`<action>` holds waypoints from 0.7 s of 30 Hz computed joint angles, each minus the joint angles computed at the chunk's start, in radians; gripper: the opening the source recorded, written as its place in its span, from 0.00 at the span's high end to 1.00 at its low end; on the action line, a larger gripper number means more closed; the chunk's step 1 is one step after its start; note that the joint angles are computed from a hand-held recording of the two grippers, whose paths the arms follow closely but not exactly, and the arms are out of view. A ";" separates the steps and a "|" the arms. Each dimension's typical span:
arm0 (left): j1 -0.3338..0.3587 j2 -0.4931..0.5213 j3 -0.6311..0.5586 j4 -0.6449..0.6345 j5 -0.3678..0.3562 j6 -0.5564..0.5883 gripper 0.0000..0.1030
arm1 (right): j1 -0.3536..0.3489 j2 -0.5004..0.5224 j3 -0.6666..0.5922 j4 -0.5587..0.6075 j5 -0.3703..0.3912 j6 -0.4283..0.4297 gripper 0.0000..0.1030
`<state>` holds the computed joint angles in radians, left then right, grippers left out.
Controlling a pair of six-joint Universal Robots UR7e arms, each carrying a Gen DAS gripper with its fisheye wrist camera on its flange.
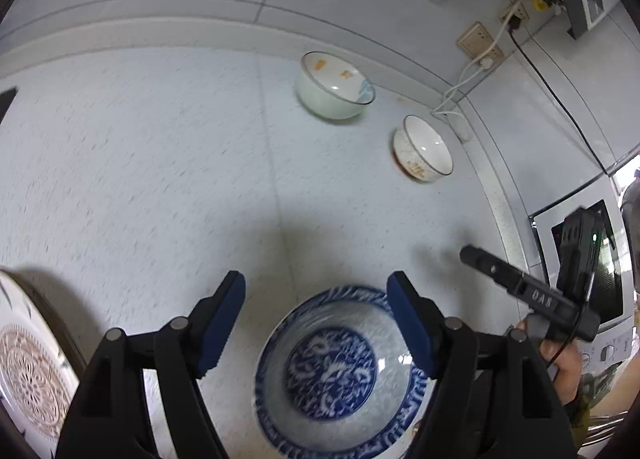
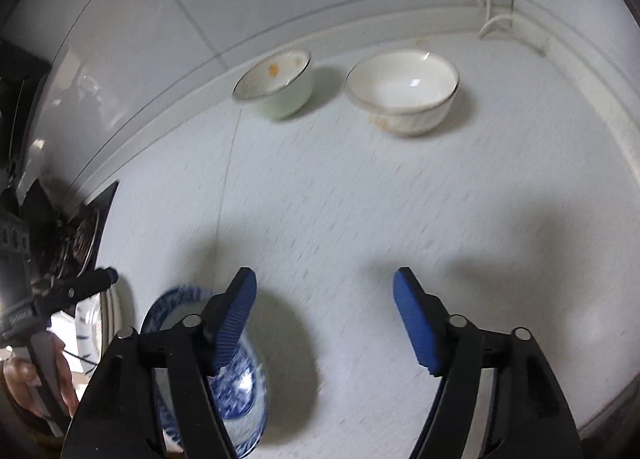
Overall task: Organize plates and bowls
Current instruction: 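Set the blue-and-white bowl down on the counter and open the right gripper, then move the right gripper to the large white bowl and grasp its rim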
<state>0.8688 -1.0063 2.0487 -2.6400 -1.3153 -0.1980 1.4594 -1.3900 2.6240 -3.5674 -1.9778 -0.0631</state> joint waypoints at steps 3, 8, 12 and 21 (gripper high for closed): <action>-0.020 0.053 -0.050 0.007 -0.006 0.015 0.28 | -0.029 -0.045 -0.043 0.056 0.005 -0.025 0.32; -0.021 0.191 -0.180 0.025 -0.055 -0.024 0.28 | -0.088 -0.075 -0.126 0.126 0.013 -0.049 0.32; 0.017 0.344 -0.336 0.045 -0.161 -0.095 0.30 | -0.146 -0.070 -0.201 0.184 0.062 -0.026 0.32; 0.030 0.598 -0.615 0.111 -0.170 -0.171 0.41 | -0.240 -0.011 -0.336 0.296 0.108 -0.018 0.44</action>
<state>0.8983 -0.4079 1.4334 -2.5289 -1.4849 -0.3690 1.2192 -1.4008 2.2885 -3.2711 -1.8701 -0.0807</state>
